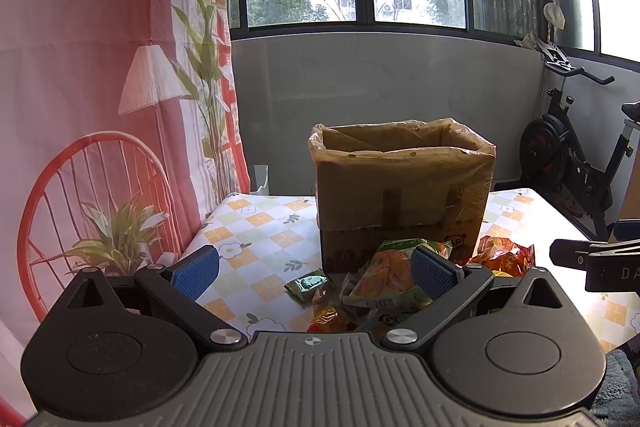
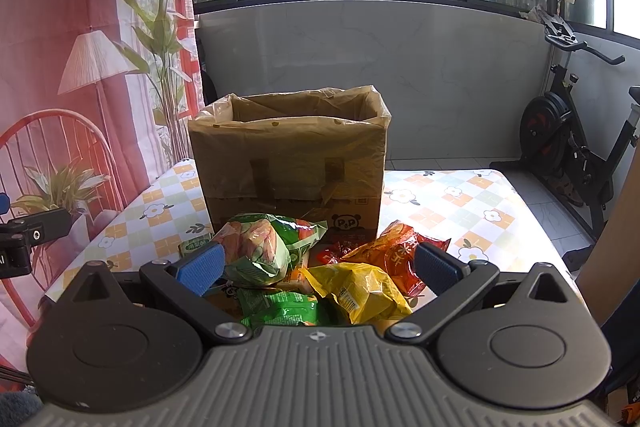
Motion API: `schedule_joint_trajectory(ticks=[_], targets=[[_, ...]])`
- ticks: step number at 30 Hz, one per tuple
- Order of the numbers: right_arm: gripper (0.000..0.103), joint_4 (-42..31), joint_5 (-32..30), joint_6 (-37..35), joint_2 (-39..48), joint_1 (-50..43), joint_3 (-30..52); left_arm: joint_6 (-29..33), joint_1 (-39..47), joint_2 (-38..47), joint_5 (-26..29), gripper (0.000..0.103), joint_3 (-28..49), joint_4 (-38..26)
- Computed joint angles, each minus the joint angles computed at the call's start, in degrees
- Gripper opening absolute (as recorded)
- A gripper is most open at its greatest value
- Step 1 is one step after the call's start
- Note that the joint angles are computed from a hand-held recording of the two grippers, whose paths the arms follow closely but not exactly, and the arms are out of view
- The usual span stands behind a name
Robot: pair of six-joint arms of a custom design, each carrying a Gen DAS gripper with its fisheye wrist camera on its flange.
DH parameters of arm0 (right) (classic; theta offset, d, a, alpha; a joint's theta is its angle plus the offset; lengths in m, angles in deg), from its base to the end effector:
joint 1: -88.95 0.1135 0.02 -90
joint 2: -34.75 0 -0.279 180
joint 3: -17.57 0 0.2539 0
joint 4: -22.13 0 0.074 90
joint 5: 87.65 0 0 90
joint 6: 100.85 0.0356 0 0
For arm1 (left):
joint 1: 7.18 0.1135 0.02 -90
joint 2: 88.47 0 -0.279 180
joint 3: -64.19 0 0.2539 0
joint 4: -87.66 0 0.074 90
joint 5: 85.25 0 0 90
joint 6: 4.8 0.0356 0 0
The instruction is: Organize snacks
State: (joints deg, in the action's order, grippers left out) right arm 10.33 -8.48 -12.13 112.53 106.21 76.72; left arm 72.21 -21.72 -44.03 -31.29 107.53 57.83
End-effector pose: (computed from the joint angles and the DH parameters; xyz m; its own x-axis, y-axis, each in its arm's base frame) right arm 0.2802 0.0941 0.2499 -0.4736 -0.1701 -0.8642 -0.4568 0.8863 0.0759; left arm 0.1629 -0.0206 0.2511 -0.4206 -0.0787 -0.9038 -0.3900 0.9151 0.1019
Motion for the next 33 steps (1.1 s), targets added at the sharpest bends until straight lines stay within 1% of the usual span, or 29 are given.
schedule_joint_trajectory(ticks=[33], targets=[[0.103,-0.1,-0.17,0.06,0.04,-0.11,0.07,-0.7,-0.72,0.25,-0.33,0.103,-0.29,-0.31]])
